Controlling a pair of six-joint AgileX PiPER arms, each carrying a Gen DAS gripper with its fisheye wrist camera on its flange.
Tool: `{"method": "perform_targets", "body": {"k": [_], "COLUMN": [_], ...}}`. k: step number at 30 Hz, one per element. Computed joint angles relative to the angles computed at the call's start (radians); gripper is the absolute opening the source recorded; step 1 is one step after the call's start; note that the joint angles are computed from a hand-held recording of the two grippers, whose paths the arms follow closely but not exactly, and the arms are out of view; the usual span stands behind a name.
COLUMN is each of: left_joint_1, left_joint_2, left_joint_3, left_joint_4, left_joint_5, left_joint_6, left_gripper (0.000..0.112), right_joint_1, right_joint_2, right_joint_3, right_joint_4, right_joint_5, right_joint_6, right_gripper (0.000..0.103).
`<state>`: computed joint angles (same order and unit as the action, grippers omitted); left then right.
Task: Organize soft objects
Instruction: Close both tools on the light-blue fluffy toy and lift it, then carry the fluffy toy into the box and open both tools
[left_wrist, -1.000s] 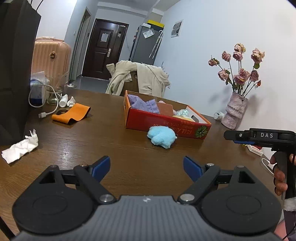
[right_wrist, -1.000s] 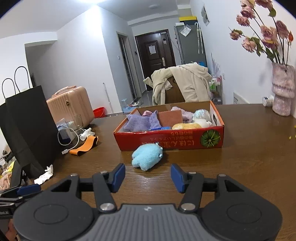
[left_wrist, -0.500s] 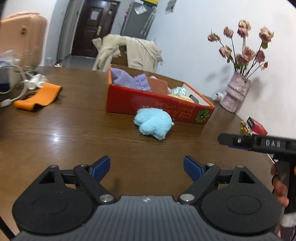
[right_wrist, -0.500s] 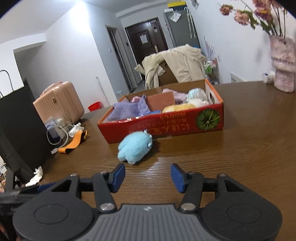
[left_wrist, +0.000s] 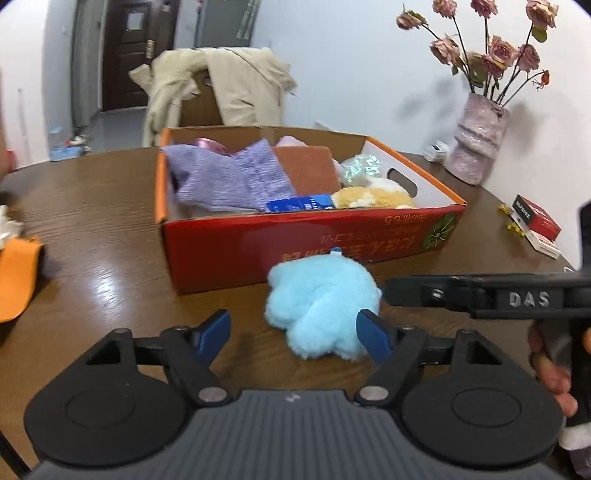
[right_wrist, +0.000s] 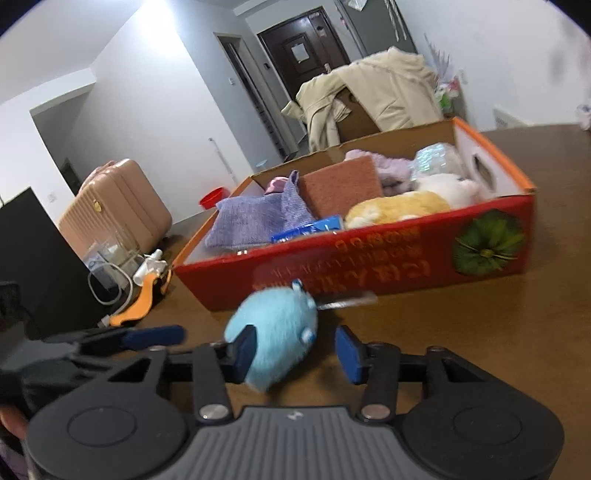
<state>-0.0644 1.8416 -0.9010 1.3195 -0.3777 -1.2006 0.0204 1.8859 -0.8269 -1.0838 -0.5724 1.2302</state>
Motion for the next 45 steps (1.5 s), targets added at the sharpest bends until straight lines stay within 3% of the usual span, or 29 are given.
{"method": "perform_targets", "body": {"k": [6,9,13,22,24,26,29,31,35,39,45], "left_joint_1": [0.055,0.089,0.082,0.068,0.056,0.035,0.003,-0.015,-0.106,-0.268,-0.435], "left_joint_2": [0.144,0.175,0.168,0.137,0.079,-0.019,-0.146,-0.207,-0.348,-0.486,-0.552], "left_joint_3": [-0.138,-0.153,-0.122,-0.084,-0.018,0.103,0.263,0.352,0.505,0.581,0.576], "left_joint_4": [0.18,0.191,0.117,0.085,0.046,-0.056,-0.14,-0.181,-0.324,-0.527,-0.768], "left_joint_5": [-0.142,-0.242,-0.237,-0.221,-0.215,-0.22,-0.239,-0.265,-0.258,-0.171,-0.056], "left_joint_6": [-0.193,-0.215,-0.138,-0.128,-0.118,-0.018,0.04,0.053,0.109,0.195,0.34], "left_gripper": [0.066,0.051,0.05,0.046,0.044,0.045,0.044,0.044,0.044,0.044,0.044], "right_joint_1": [-0.009,-0.055,-0.071,-0.077,-0.059,-0.037,-0.032,-0.054,-0.17,-0.384,-0.665], "right_joint_2": [0.134,0.191,0.225,0.21,0.136,0.018,-0.151,-0.244,-0.432,-0.607,-0.651], "right_joint_3": [-0.124,-0.132,-0.127,-0.11,-0.052,0.078,0.295,0.401,0.554,0.646,0.666], "right_joint_4": [-0.074,-0.069,-0.042,-0.045,-0.027,0.078,0.206,0.214,0.077,-0.171,-0.405], "right_joint_5": [-0.055,-0.168,-0.227,-0.226,-0.173,-0.152,-0.168,-0.176,-0.199,-0.286,-0.462], "right_joint_6": [0.12,0.147,0.129,0.108,0.087,-0.083,-0.238,-0.261,-0.214,-0.09,-0.036], "right_gripper": [0.036,0.03,0.029,0.028,0.027,0.027,0.027,0.027,0.027,0.027,0.027]}}
